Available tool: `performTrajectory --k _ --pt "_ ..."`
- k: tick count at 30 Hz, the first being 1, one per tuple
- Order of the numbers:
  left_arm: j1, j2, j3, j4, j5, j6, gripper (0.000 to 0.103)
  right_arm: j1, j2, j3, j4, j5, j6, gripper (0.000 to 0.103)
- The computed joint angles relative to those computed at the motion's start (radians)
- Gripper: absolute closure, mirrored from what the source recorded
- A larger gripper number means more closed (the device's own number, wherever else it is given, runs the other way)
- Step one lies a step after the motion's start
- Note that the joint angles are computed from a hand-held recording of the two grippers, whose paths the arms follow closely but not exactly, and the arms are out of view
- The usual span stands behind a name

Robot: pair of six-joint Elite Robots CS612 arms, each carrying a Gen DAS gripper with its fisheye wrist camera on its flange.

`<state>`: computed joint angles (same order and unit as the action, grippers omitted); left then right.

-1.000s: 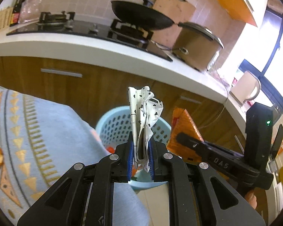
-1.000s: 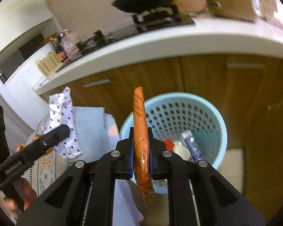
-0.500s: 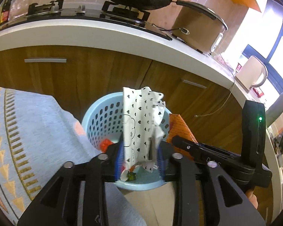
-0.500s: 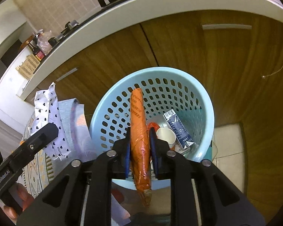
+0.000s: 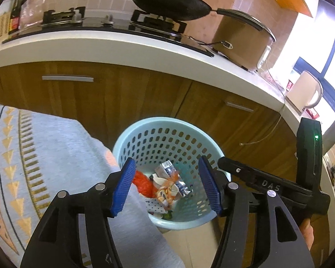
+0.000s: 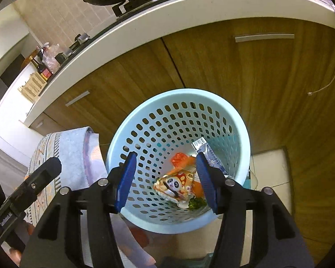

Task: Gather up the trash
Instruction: 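Carry the paper and sausage over the basket and open both tools to drop them, then grasp an orange peel with the left tool while the right tool grasps another peel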

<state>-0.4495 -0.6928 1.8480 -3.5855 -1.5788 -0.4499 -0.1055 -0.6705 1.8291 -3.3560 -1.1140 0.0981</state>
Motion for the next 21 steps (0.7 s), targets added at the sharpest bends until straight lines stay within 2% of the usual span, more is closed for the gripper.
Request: performTrajectory --k 12,21 --pt "0.004 -0.046 0.097 -0.12 0.071 -0.025 0.046 0.041 -0.046 0.042 -0.073 0.029 -0.053 0.051" --pt "0.036 -0.1 0.21 -0.218 0.197 -0.104 0.046 0.101 -0.074 0.059 -0.094 0.056 -0.116 0.048"
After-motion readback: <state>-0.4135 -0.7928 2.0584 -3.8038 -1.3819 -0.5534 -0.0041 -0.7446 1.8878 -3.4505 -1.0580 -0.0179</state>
